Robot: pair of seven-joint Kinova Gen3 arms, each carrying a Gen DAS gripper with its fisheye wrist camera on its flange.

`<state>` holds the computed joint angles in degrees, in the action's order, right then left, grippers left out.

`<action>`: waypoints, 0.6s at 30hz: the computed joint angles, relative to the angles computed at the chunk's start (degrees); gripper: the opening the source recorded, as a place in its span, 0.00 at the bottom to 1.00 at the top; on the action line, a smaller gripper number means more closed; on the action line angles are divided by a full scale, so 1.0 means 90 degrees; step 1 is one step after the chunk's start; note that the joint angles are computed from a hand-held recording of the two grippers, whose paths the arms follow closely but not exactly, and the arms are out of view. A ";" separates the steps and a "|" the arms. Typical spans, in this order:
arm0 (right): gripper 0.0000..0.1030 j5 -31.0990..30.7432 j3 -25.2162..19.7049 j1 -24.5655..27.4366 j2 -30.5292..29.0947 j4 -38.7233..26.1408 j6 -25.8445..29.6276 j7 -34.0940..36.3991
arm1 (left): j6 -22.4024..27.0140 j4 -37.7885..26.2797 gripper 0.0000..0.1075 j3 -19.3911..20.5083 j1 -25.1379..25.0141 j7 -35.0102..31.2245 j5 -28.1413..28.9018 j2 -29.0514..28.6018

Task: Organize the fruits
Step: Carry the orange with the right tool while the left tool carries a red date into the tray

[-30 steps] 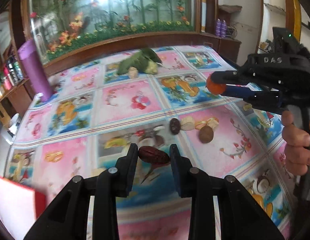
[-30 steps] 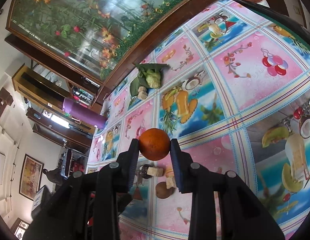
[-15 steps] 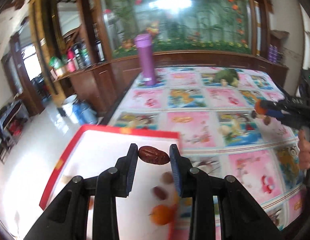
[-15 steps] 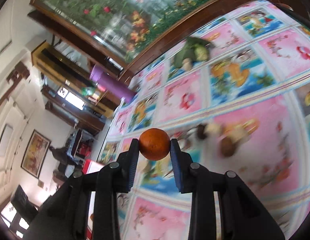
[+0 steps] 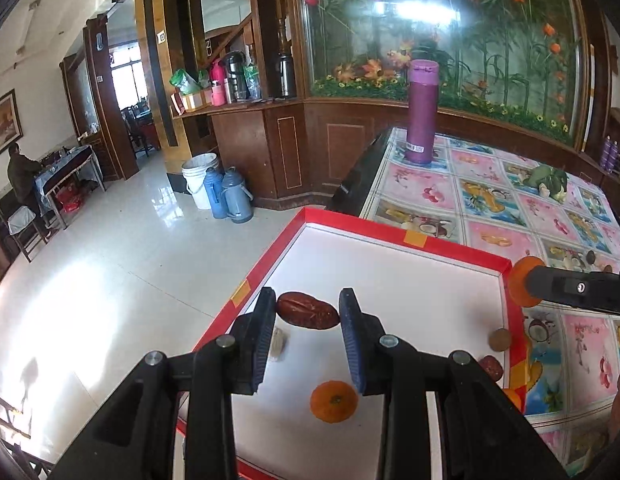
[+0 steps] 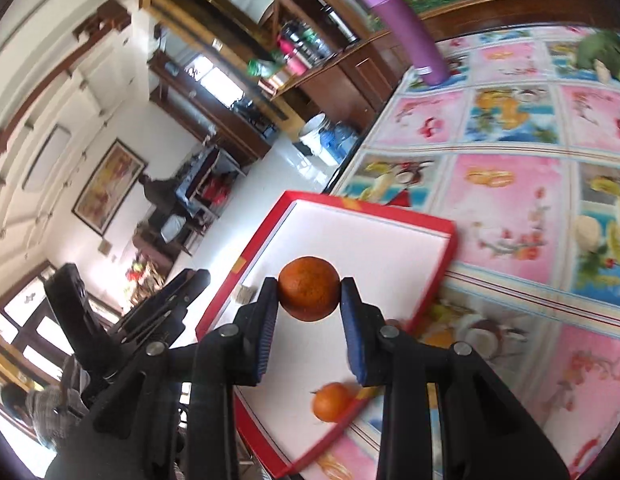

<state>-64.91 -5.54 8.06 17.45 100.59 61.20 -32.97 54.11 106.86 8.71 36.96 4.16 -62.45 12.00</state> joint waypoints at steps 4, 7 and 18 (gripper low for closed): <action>0.33 0.0466 -0.0128 -0.0603 0.0110 -0.0115 -0.0688 -0.0555 | -0.0170 0.0080 0.30 -0.0098 -0.0183 -0.0122 0.0161 0.0059; 0.33 0.0924 -0.0209 -0.0914 0.0226 -0.0221 -0.1137 -0.1031 | -0.0322 0.0129 0.30 -0.0162 -0.0302 -0.0228 0.0297 0.0093; 0.33 0.2158 -0.0583 -0.1180 0.0525 -0.0496 -0.1597 -0.2226 | -0.0516 0.0251 0.30 -0.0251 -0.0375 -0.0443 0.0565 0.0151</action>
